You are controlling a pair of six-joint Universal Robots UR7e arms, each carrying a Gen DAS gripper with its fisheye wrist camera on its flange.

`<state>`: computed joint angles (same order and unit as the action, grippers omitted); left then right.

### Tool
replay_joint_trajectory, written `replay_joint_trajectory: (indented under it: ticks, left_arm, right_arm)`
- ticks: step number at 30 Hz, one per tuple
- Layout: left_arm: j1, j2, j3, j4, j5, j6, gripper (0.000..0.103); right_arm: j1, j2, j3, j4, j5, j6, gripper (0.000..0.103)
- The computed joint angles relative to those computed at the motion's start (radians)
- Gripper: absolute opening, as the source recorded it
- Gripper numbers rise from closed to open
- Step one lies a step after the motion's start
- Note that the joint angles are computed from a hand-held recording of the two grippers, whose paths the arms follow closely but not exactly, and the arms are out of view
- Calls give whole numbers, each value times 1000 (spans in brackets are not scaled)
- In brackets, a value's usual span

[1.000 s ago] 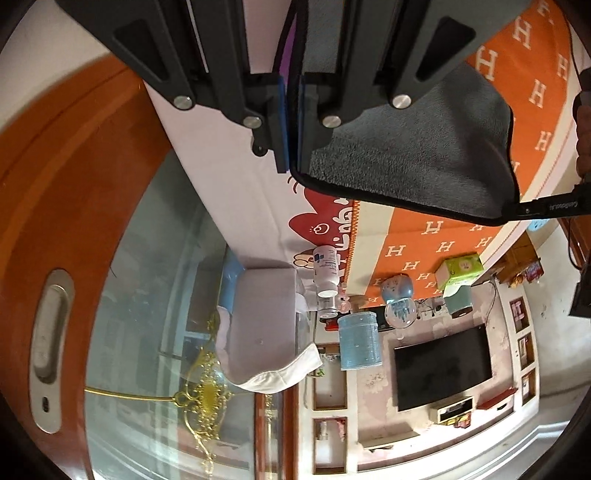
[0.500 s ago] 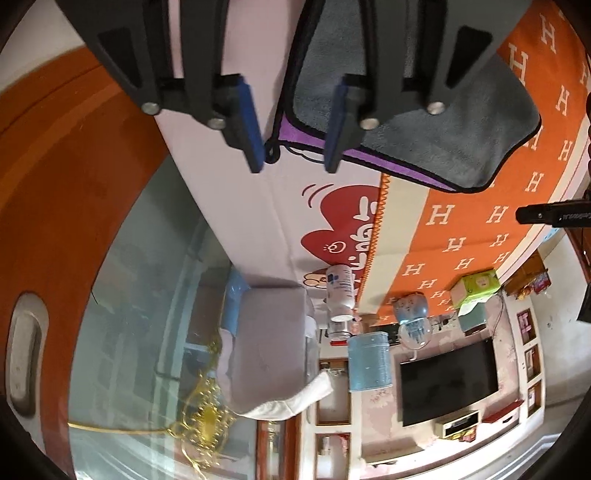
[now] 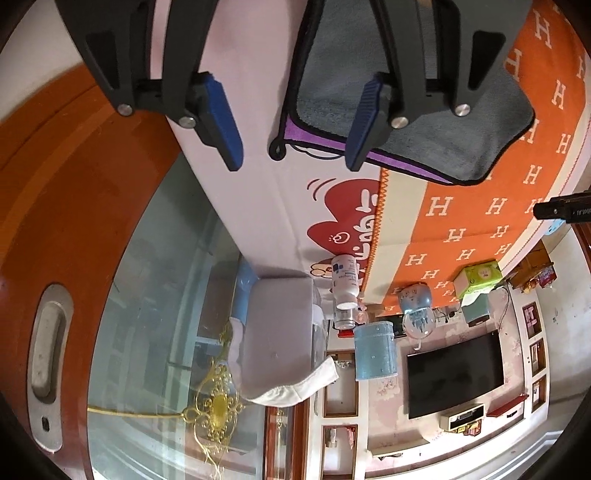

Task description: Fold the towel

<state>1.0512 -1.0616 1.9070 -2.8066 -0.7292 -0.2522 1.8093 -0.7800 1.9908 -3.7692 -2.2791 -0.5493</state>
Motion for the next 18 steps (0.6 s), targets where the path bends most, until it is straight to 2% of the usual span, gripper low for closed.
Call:
replay_joint_trajectory:
  ticks: [2, 6, 8, 13, 18]
  left_arm:
    - [-7, -25, 9, 60, 40, -49, 58]
    - [-15, -98, 52, 142, 67, -116, 59]
    - [-25, -141, 82, 181, 94, -149, 66]
    - [-52, -260, 165, 299, 135, -239, 74]
    - [-77, -421, 254, 421, 112, -316, 78]
  right_arm:
    - [16, 0, 4, -3, -8, 1, 62]
    - [57, -2, 17, -11, -22, 17, 63]
    - [77, -1, 28, -23, -28, 25, 64]
    - [139, 6, 63, -48, -56, 53, 74]
    - [206, 13, 115, -61, -85, 110, 88]
